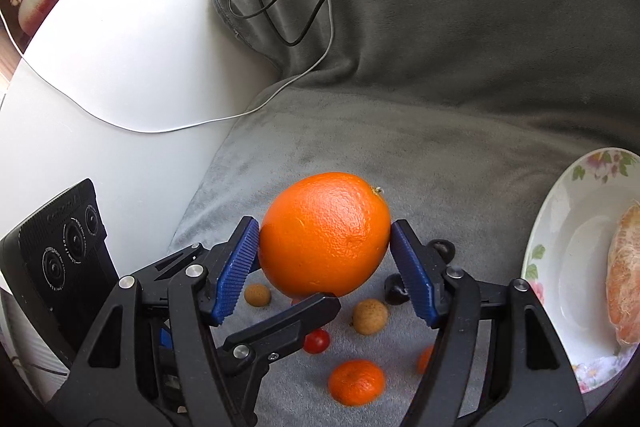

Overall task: Organize fruits
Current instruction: 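Carry the large orange with the right tool onto the floral plate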

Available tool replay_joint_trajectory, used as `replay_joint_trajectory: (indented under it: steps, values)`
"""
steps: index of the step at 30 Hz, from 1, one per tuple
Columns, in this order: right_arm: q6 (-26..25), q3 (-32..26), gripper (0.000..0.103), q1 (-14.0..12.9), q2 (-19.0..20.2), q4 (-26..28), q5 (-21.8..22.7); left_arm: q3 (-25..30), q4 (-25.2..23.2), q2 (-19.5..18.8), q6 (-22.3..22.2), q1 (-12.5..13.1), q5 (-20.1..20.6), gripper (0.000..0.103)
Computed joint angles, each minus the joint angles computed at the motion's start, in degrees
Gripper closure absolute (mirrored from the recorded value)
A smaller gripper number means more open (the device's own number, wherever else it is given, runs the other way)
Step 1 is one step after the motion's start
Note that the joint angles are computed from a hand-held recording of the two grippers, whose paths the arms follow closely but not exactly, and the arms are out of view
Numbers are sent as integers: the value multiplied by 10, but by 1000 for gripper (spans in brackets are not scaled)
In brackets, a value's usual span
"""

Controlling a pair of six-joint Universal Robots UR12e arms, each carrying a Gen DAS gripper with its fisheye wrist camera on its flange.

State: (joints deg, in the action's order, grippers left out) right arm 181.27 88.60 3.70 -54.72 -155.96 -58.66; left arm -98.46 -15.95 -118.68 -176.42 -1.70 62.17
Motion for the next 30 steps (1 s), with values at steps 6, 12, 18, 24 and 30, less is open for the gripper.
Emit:
replay_joint_trajectory:
  steps: [6, 12, 18, 24, 30]
  values:
    - [10, 24, 32, -17, -14, -15, -1, 6, -7, -2, 7, -16, -6, 45]
    - [12, 42, 32, -35, -25, -22, -1, 17, -20, -7, 18, -33, -8, 45]
    - [22, 56, 32, -53, -31, -29, 3, 32, -36, -16, 28, -48, -12, 45]
    - [26, 64, 32, -64, -34, -30, 1, 45, -48, -24, 36, -59, -13, 45]
    - [32, 69, 32, -72, -36, -30, 5, 53, -56, -31, 43, -68, -10, 45]
